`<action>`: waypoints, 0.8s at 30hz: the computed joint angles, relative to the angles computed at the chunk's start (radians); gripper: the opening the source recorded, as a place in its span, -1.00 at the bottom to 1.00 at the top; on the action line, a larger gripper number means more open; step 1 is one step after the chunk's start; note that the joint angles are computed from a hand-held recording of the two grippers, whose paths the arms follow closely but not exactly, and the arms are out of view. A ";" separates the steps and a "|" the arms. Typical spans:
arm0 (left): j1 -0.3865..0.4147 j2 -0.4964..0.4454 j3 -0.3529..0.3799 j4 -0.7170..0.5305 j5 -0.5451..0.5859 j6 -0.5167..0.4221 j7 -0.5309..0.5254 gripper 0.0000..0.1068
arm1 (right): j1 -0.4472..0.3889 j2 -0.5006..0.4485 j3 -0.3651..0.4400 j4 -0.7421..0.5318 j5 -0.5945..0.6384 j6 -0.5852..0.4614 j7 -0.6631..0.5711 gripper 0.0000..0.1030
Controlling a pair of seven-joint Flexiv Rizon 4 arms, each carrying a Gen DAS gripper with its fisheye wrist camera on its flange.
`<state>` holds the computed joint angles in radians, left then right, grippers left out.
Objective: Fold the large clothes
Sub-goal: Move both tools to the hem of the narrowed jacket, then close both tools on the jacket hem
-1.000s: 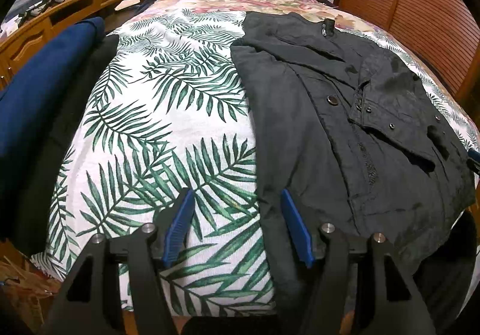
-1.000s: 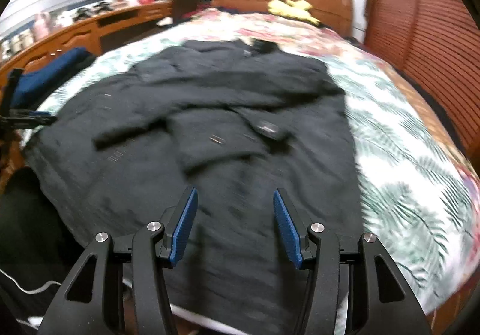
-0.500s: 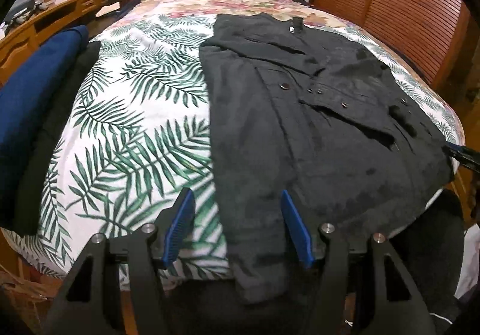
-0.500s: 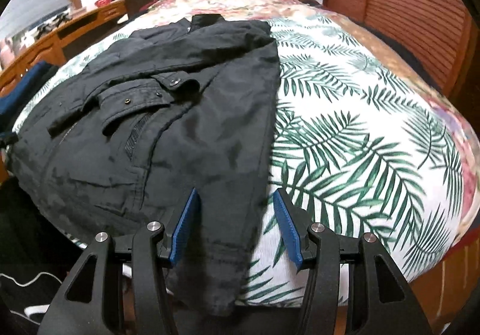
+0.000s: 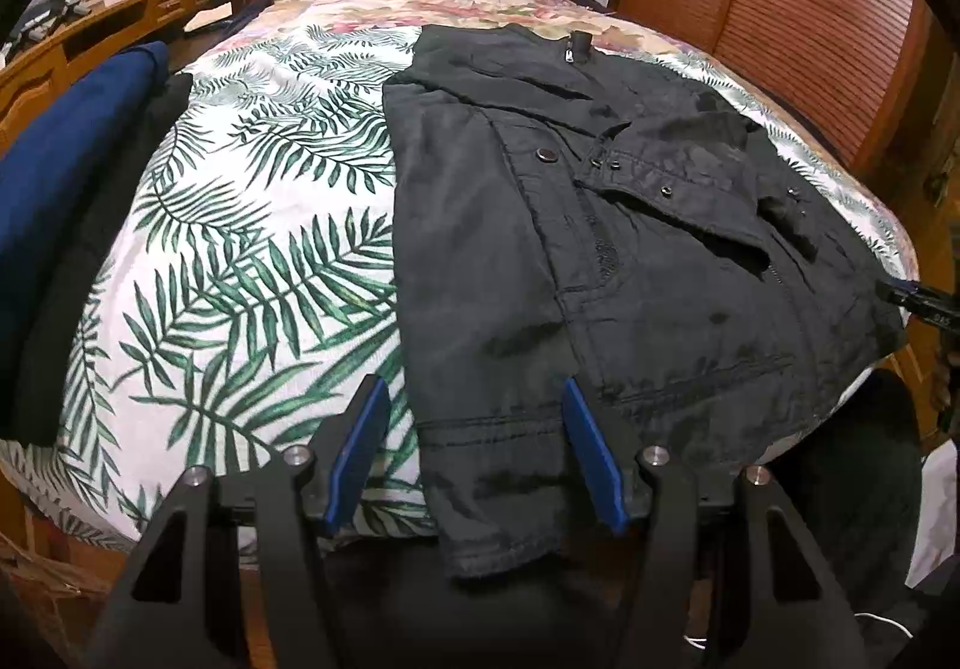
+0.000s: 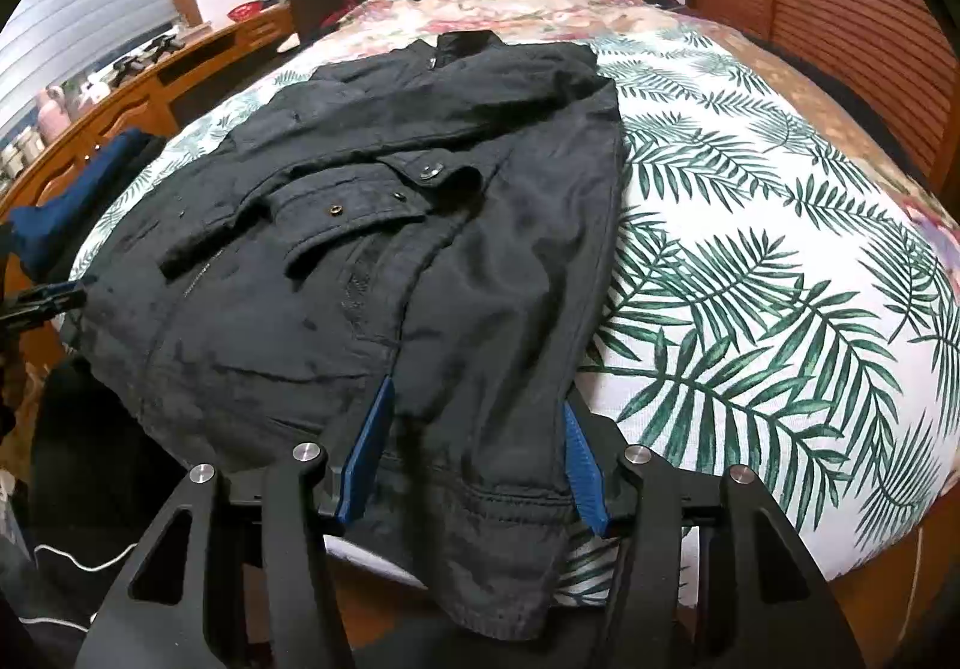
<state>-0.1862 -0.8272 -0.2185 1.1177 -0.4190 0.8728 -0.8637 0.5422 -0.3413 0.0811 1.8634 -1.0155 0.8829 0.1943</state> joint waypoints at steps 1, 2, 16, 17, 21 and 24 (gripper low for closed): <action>0.005 0.007 -0.007 0.015 -0.005 0.005 0.009 0.11 | 0.000 -0.001 0.001 0.000 0.006 -0.004 -0.003 0.06; 0.011 0.014 -0.014 0.030 -0.011 0.010 0.021 0.10 | -0.001 -0.001 0.003 0.003 0.014 -0.008 -0.006 0.06; 0.031 0.042 -0.046 0.096 -0.076 0.055 0.069 -0.29 | 0.002 -0.005 0.028 0.004 0.106 -0.052 -0.066 0.09; 0.034 0.044 -0.049 0.100 -0.083 0.060 0.072 -0.35 | 0.003 -0.006 0.028 0.002 0.111 -0.048 -0.075 0.09; 0.047 0.057 -0.073 0.126 -0.118 0.088 0.099 -0.51 | 0.008 -0.007 0.020 -0.003 0.116 -0.045 -0.095 0.00; 0.042 0.063 -0.071 0.130 -0.123 0.094 0.108 -0.51 | 0.016 -0.002 0.010 -0.001 0.088 -0.047 -0.075 -0.21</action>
<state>-0.1438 -0.7646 -0.2895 1.2472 -0.5420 0.9667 -0.7560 0.5581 -0.3434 0.0910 1.8625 -0.9278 0.8356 0.1197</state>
